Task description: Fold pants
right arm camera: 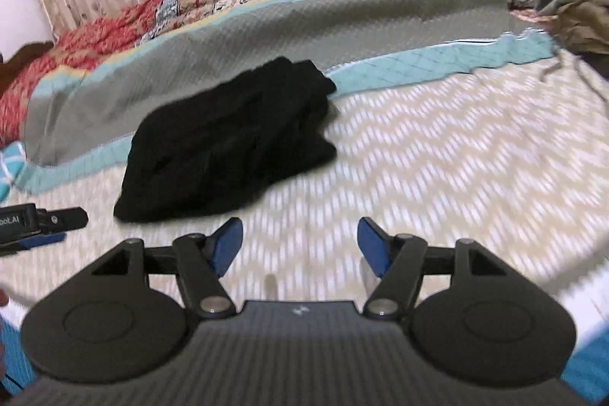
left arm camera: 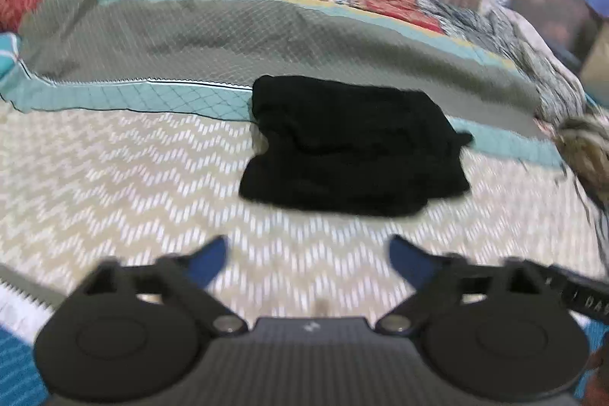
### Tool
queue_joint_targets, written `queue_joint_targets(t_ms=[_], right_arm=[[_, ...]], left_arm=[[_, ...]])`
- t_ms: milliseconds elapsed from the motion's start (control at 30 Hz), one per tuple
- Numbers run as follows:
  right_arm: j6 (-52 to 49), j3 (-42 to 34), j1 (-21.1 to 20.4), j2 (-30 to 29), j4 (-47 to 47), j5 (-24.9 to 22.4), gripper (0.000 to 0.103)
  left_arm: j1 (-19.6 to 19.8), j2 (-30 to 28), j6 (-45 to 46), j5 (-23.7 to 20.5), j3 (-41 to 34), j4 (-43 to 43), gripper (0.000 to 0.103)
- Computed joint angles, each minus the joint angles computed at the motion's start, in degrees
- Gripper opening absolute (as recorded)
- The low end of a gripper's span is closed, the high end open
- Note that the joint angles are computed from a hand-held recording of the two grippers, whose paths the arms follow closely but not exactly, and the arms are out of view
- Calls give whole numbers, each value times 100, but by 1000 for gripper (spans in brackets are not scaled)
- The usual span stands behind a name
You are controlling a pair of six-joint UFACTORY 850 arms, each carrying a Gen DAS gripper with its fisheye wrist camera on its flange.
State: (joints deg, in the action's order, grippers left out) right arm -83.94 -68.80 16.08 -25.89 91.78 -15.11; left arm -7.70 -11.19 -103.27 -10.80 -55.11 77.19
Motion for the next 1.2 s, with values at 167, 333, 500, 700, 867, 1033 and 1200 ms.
queue_joint_targets(t_ms=[167, 333, 500, 700, 867, 1033, 1200], right_arm=[[-309, 549, 28, 526, 189, 59, 89], [806, 776, 25, 809, -753, 72, 97], [598, 1161, -11, 1191, -530, -159, 103], [316, 1530, 62, 1477, -73, -47, 103], [147, 1599, 63, 1514, 206, -5, 103], [-78, 1634, 92, 1530, 516, -14, 103], [26, 1631, 135, 1528, 475, 8, 103]], left_arm=[[-439, 458, 1524, -578, 320, -1744, 103], [-949, 630, 1558, -1480, 435, -1755, 103], [-1483, 607, 1156, -2535, 407, -1308, 103], [-1785, 653, 952, -2973, 487, -1091, 103], [-1721, 763, 843, -2857, 580, -1311, 103], [-1556, 769, 1356, -2607, 528, -2025, 103], [-1570, 764, 1481, -2556, 521, -2132, 103]])
